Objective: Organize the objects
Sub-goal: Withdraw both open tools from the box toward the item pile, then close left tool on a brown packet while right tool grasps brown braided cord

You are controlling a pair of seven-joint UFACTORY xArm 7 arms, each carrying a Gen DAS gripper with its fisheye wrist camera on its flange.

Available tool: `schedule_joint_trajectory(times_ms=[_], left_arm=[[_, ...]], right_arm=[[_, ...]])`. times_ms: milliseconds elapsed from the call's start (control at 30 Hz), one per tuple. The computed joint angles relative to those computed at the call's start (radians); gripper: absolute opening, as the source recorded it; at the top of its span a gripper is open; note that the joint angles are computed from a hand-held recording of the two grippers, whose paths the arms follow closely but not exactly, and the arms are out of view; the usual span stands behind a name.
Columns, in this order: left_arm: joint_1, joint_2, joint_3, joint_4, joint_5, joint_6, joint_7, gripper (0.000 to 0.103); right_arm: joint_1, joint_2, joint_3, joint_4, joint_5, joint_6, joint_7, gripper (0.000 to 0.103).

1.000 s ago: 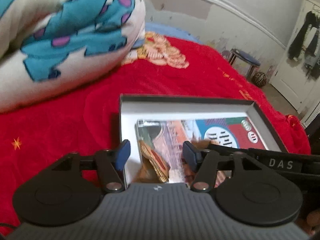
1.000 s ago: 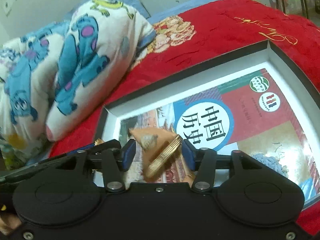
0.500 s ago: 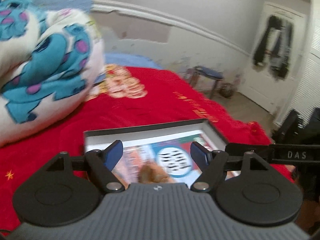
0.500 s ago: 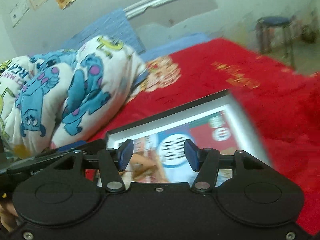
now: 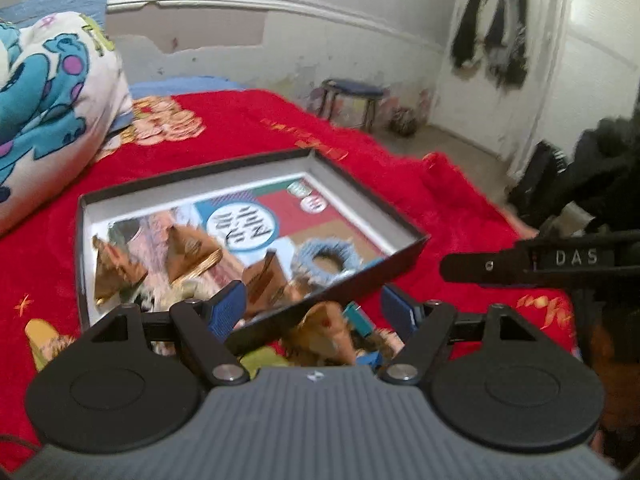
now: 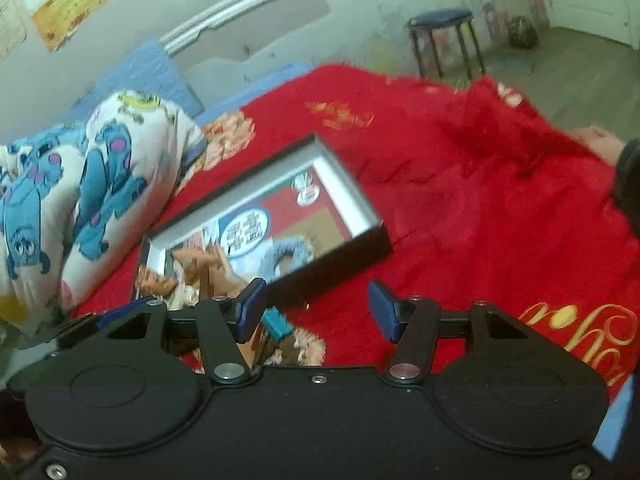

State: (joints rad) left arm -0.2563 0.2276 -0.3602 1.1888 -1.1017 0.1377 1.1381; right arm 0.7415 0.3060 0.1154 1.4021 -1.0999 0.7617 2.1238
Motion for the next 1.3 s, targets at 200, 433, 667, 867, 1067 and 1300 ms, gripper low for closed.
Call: schedule_joint_trajectory(times_ms=[200, 433, 667, 867, 1067, 1300], left_arm=[[0.005, 0.044, -0.001, -0.003, 0.084, 0.019, -0.126, 0.079], [0.044, 0.095, -0.056, -0.008, 0.159, -0.048, -0.232, 0.057], [0.091, 0.105, -0.104, -0.002, 0.153, -0.016, -0.196, 0.032], [0.071, 0.085, -0.073, -0.015, 0.208, -0.002, -0.242, 0.028], [0.044, 0.05, -0.054, -0.064, 0.299, -0.065, -0.299, 0.027], [0.199, -0.05, -0.228, -0.198, 0.171, -0.177, -0.218, 0.027]], right_arm=[[0.035, 0.071, -0.002, 0.082, 0.032, 0.075, -0.095, 0.055], [0.028, 0.122, -0.024, 0.127, 0.135, -0.018, -0.209, 0.045], [0.02, 0.145, -0.067, 0.1, 0.213, -0.165, -0.242, 0.036], [0.019, 0.163, -0.116, 0.067, 0.229, -0.314, -0.192, 0.03], [0.05, 0.172, -0.205, 0.019, 0.189, -0.496, -0.076, 0.027], [0.139, 0.209, -0.355, 0.015, 0.08, -0.613, 0.169, 0.014]])
